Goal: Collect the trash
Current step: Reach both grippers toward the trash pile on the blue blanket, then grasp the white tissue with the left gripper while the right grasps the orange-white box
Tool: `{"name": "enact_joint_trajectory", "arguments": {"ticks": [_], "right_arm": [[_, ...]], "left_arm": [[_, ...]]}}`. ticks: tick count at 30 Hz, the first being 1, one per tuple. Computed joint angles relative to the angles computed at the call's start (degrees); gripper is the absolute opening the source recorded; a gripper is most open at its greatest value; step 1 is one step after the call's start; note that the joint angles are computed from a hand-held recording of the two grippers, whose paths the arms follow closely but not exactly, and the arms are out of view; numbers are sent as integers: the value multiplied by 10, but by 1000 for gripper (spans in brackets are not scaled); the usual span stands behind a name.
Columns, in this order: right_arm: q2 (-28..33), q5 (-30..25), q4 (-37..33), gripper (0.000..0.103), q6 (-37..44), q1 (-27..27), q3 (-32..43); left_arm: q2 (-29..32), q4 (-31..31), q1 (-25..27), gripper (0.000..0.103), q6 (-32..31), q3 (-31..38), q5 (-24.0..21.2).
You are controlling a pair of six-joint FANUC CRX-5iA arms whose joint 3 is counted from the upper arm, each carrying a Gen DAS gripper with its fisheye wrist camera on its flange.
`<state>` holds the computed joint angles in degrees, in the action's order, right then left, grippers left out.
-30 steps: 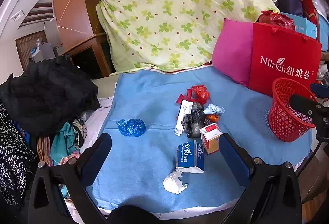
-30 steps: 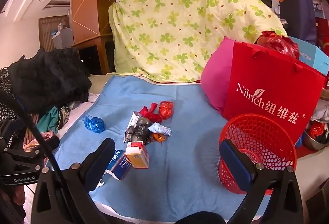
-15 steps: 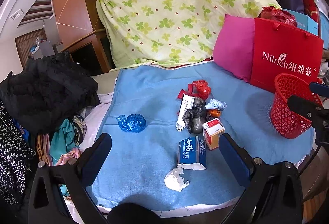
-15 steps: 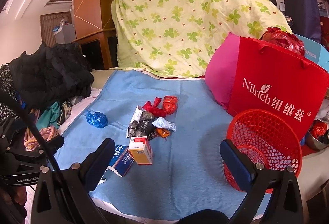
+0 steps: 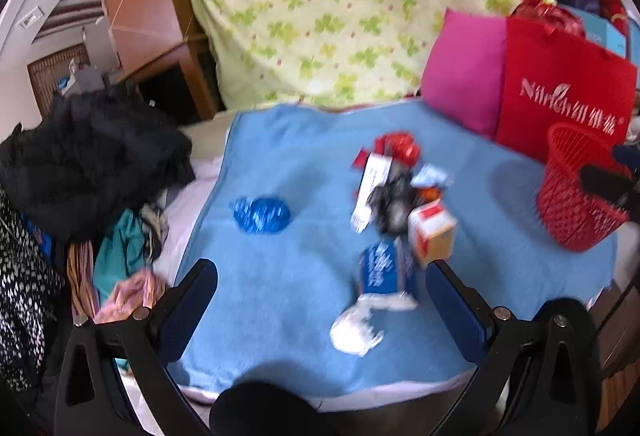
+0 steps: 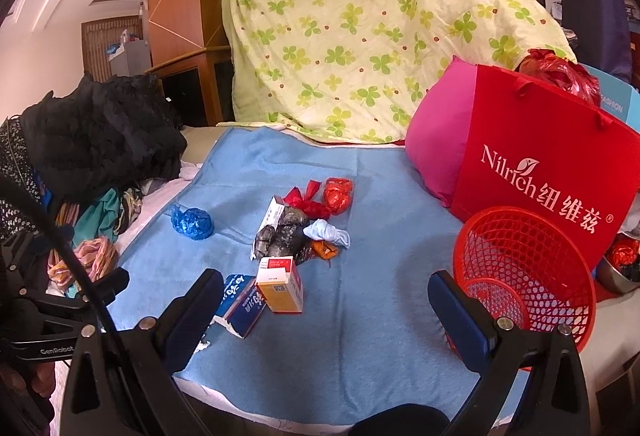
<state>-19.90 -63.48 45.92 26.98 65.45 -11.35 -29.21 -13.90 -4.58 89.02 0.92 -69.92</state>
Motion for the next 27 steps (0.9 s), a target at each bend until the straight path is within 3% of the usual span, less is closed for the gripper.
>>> {"name": "enact_joint_trajectory", "arguments": {"ticks": [4, 15, 27], "right_arm": [[6, 5, -15, 103, 2, -3, -1], [64, 74, -97, 103, 39, -43, 7], [175, 136, -213, 103, 133, -110, 80]], "left_arm": [[-4, 35, 54, 103, -25, -31, -26], [-5, 138, 147, 103, -105, -100, -32], [45, 227, 183, 103, -143, -155, -20]]}}
